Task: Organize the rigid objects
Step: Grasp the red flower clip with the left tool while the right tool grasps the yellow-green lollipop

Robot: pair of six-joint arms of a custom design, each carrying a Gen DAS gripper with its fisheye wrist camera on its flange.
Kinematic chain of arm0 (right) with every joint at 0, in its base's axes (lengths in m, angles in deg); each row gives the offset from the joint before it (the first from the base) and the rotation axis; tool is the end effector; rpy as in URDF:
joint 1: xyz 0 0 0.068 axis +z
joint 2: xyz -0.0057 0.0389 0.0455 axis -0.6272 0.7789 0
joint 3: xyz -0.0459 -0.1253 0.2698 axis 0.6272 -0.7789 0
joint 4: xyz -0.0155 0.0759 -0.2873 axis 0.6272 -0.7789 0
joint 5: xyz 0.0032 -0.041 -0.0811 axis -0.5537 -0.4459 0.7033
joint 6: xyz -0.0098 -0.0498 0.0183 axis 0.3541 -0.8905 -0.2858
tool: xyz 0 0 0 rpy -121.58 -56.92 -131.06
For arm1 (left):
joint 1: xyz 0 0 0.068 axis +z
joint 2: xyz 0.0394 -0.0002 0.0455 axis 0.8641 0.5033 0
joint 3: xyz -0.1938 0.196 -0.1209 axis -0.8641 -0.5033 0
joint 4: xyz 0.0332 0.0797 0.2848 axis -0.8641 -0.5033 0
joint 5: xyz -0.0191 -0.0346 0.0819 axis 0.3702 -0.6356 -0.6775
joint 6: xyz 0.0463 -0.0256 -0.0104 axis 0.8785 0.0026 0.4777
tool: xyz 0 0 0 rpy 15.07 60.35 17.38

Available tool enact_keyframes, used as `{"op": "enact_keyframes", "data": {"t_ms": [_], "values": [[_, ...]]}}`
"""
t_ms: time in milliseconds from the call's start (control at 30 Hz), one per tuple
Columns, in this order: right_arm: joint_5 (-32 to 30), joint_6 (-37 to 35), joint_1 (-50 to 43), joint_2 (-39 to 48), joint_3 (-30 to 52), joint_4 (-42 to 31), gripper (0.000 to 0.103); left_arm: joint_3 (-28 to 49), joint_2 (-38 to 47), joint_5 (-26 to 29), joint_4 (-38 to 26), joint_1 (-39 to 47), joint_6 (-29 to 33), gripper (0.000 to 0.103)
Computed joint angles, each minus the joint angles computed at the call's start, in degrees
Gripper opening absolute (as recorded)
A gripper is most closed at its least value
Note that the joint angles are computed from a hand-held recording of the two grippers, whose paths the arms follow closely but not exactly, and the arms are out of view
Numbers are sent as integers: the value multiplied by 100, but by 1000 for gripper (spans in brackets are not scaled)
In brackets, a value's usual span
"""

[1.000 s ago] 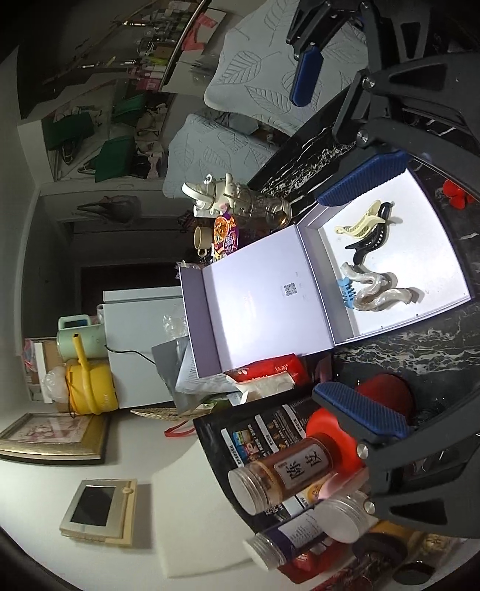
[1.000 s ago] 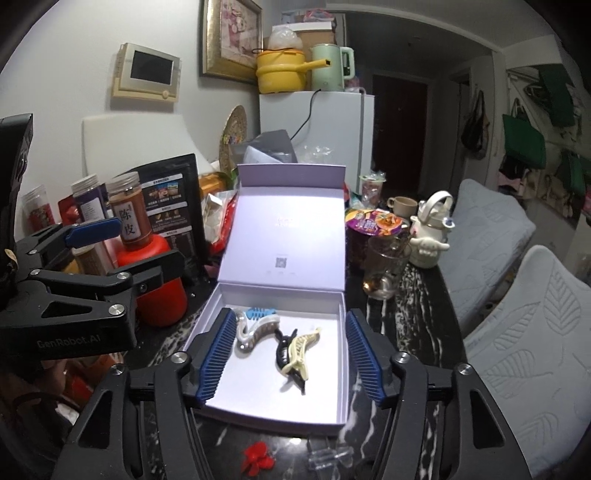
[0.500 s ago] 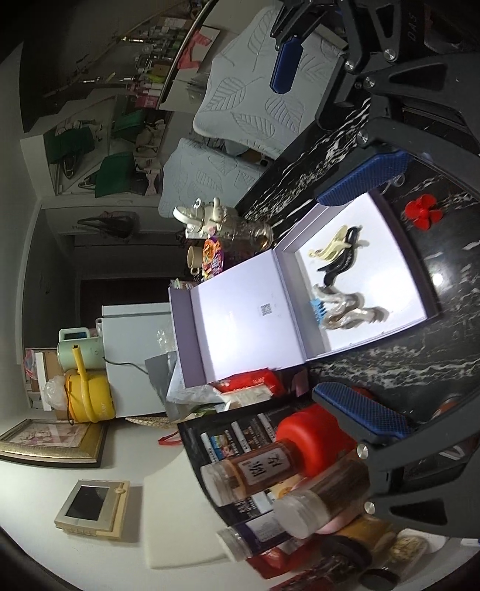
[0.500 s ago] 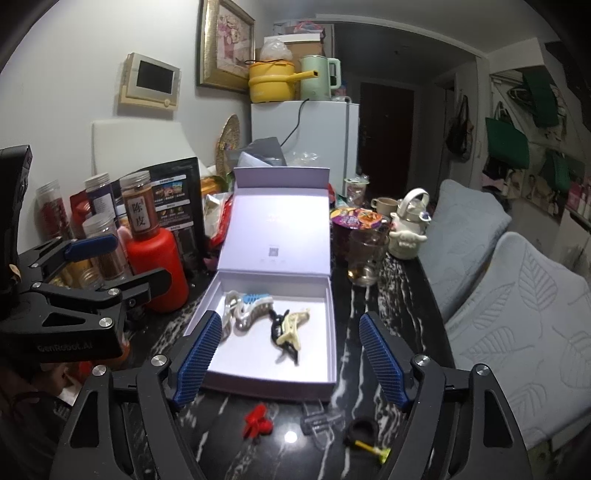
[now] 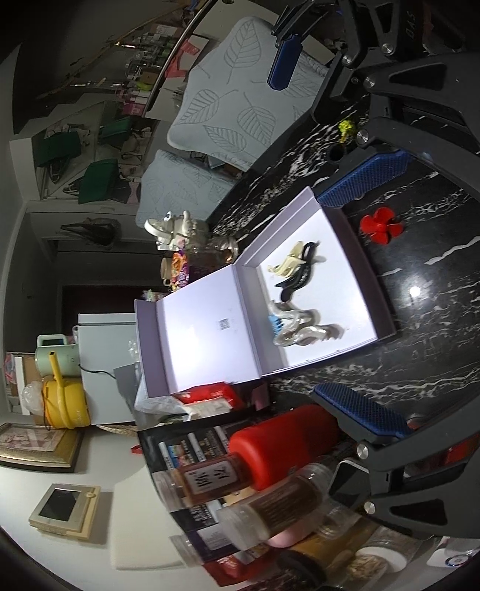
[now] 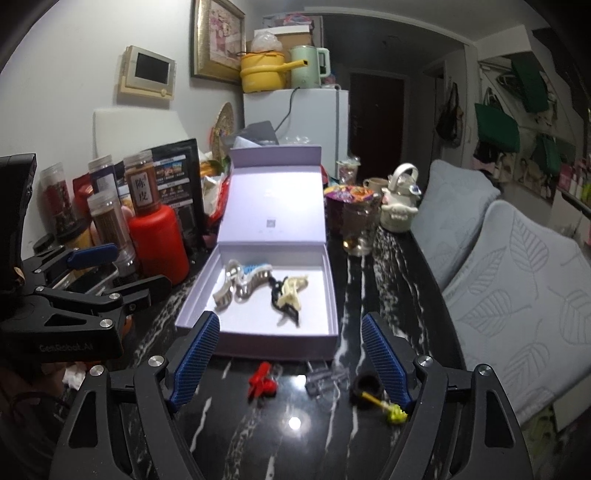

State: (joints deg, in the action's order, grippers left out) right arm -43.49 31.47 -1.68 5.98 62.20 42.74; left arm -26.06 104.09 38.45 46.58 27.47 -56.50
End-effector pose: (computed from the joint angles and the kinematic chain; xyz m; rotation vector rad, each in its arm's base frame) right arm 0.2312 0.1579 0.2012 -0.1429 2.1369 0.1216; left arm 0.2631 -0.1583 0.1937 0.3464 2.1682 -0.1894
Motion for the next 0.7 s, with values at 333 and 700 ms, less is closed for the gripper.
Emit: {"op": "enact_keyframes", "data": {"t_ms": [333,700], "values": [[9,513,-19,-109,-536,157,80,-327,112,448,249,-5,-163,98],[-9,819,-5,218,-958,449,80,-441,674,615,620,-251,-123,98]]}}
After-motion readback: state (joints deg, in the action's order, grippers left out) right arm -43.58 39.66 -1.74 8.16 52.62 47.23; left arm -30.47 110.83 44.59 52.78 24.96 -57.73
